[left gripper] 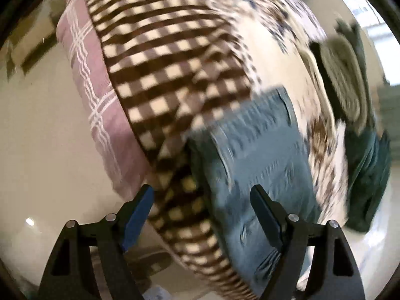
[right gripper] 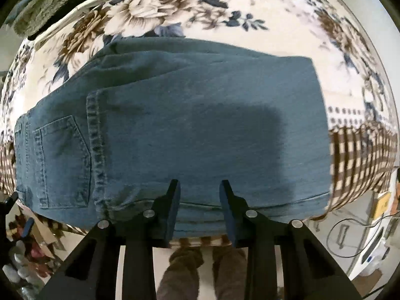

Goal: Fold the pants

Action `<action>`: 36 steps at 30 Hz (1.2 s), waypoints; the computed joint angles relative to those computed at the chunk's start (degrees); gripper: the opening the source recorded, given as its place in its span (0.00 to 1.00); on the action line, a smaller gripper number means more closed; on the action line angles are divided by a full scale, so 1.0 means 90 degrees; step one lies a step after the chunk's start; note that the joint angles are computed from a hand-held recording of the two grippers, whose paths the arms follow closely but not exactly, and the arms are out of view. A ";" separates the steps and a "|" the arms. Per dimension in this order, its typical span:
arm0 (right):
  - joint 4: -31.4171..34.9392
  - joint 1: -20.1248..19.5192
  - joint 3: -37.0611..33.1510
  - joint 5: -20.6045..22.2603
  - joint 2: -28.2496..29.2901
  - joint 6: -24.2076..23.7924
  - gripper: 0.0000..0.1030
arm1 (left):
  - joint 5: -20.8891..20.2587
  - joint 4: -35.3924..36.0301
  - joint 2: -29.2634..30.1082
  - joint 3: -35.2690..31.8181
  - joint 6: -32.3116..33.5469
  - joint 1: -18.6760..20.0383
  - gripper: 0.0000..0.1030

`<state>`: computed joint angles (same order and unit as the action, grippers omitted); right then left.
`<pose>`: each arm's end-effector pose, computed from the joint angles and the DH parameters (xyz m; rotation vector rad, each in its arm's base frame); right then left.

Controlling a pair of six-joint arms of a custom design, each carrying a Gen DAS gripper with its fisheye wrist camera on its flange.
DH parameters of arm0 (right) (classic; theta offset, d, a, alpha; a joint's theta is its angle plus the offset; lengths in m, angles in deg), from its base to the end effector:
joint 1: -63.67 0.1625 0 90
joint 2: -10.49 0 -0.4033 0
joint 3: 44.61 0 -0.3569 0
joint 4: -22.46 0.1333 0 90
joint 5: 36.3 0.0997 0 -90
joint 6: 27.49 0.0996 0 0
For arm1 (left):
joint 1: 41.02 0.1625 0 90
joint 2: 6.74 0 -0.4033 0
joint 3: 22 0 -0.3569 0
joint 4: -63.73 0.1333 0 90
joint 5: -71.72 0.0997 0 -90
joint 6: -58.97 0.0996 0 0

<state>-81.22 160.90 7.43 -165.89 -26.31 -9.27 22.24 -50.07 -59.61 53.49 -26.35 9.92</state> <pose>0.1655 -0.7500 0.2308 -0.2233 -2.4468 0.1622 -0.2710 -0.6482 0.2731 -1.0663 2.4703 -0.8914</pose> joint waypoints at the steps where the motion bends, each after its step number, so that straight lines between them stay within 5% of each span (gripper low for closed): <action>1: 0.0052 0.0013 -0.0061 -0.0030 0.0065 0.0039 0.35 | -0.0063 -0.0372 -0.0057 0.0158 0.0016 0.0091 0.76; 5: 0.0282 0.0002 -0.0251 0.0002 0.0229 0.0288 0.35 | -0.0369 -0.1349 0.0013 0.0340 0.0259 0.0377 0.74; 8: 0.0369 -0.0006 -0.0312 -0.0067 0.0296 0.0476 0.35 | -0.0104 -0.1536 0.0185 0.0205 0.0533 0.0381 0.46; 9: 0.0388 -0.0006 -0.0325 -0.0087 0.0308 0.0511 0.35 | -0.0014 -0.1453 0.0233 0.0134 0.0516 0.0348 0.44; 19: 0.0452 0.0039 -0.0312 -0.0169 0.0296 0.0614 0.35 | 0.0202 -0.2299 -0.0195 0.1070 -0.0506 -0.0174 0.45; 27: 0.0373 0.0013 -0.0147 -0.0188 0.0221 0.0547 0.35 | -0.0222 -0.2438 0.0406 0.0475 -0.0023 0.0393 0.46; 36: 0.0137 -0.0099 0.0392 -0.0191 -0.0093 0.0487 0.35 | 0.0689 -0.2198 0.0398 0.0433 0.0212 -0.0115 0.36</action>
